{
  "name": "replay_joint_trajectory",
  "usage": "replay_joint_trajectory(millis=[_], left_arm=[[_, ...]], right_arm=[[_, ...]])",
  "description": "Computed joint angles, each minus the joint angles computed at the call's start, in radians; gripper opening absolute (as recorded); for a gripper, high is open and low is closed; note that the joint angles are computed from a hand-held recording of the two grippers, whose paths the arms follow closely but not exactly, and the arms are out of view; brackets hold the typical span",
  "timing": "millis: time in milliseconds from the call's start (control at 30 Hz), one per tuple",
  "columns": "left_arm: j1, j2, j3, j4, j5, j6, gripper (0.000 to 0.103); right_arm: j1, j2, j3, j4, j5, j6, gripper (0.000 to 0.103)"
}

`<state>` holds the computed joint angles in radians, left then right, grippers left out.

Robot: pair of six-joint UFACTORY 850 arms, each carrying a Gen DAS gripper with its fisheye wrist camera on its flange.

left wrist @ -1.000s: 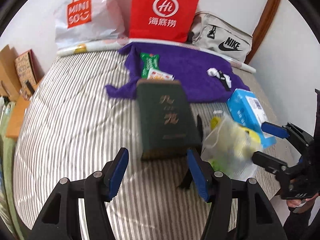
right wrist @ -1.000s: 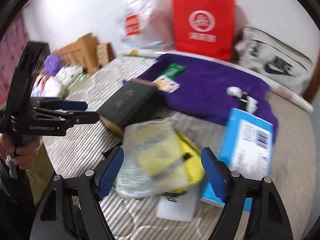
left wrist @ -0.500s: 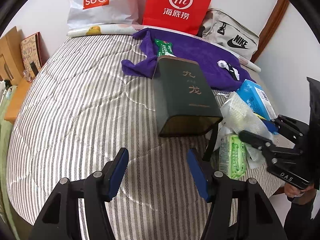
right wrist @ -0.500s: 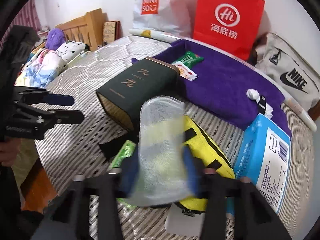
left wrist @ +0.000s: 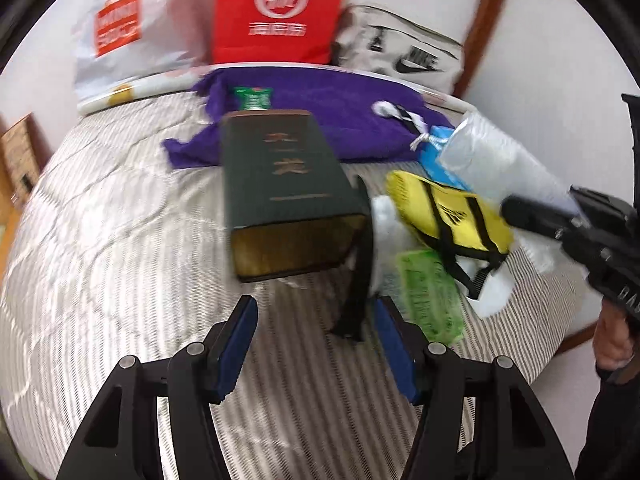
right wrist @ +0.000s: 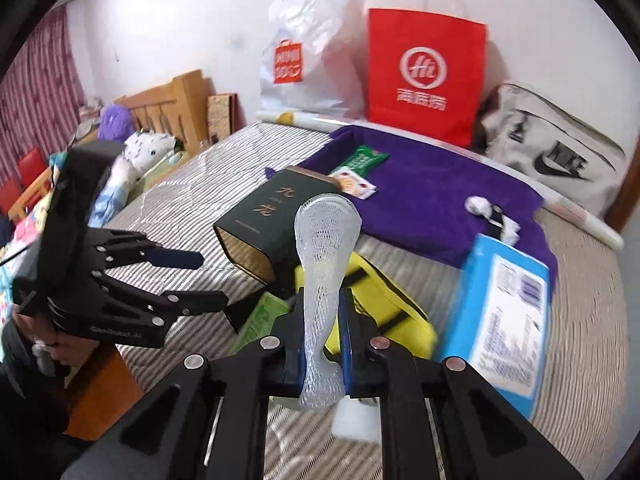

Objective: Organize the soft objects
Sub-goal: 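Lift the clear mesh bag with the right tool and hold it up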

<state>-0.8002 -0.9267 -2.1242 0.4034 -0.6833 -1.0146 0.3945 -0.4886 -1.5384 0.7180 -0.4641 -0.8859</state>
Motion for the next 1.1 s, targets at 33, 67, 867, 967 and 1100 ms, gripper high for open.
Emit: replay_joint_trajectory(millis=[33, 67, 867, 967, 1100], left_arm=[[-0.002, -0.014, -0.02, -0.003, -0.008, 0.015, 0.058], [-0.003, -0.021, -0.029, -0.002, -0.007, 0.022, 0.058], [-0.023, -0.072, -0.087, -0.004, -0.03, 0.137, 0.004], [-0.033, -0.023, -0.014, 0.013, -0.033, 0.098, 0.004], [-0.048, 0.044, 0.09, 0.053, -0.047, 0.02, 0.004]], right_arm=[[-0.009, 0.012, 0.016, 0.017, 0.002, -0.005, 0.012], [-0.017, 0.022, 0.029, 0.027, 0.002, -0.008, 0.012], [-0.14, 0.204, 0.375, 0.335, 0.089, -0.286, 0.012], [-0.143, 0.199, 0.38, 0.384, 0.078, -0.325, 0.012], [-0.143, 0.198, 0.386, 0.4, 0.074, -0.335, 0.012]])
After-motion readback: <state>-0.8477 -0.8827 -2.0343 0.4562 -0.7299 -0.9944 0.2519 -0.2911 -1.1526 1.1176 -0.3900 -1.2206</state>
